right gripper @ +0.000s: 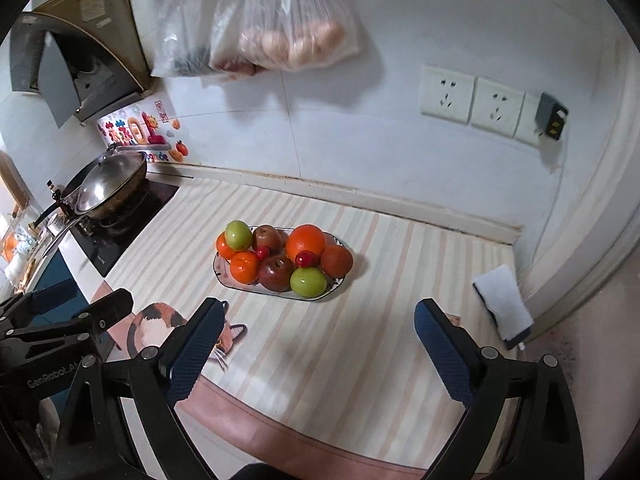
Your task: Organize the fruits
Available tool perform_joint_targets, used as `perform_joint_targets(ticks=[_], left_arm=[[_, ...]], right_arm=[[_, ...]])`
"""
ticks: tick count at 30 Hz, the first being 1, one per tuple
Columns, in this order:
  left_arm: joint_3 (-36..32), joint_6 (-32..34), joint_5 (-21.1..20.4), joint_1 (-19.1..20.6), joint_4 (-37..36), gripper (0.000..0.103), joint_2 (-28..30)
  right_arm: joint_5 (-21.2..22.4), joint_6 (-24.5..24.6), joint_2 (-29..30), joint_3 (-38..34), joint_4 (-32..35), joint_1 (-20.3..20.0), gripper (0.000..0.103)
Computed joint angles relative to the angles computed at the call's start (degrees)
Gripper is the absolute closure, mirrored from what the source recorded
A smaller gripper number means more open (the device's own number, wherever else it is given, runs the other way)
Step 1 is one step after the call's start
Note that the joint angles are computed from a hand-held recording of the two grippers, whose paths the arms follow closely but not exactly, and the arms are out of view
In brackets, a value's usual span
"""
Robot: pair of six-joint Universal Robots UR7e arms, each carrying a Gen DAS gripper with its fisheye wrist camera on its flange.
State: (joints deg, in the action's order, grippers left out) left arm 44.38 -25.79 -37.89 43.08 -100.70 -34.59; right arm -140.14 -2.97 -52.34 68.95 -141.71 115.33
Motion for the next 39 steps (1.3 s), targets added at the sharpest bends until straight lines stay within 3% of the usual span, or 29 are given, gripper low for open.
perform_joint_targets(ticks=[5,20,39], left_arm=[[4.4,-0.1,-0.4,-1.0,-1.9,0.013,-3.2],[9.4,2.3,0.0,-2.0,-6.6,0.013,-7.1],[-5.1,2.2,2.3,2.9,0.5,0.013,2.7]], right_arm=[[-3.2,-0.1,-1.8,2.8,-2.1,2.5,0.005],[-4.1,1.8,-2.6,4.1,-2.6,4.7,0.004],[-1.6,-0.1,6.4,-6.7,0.1,-1.0,0.004]])
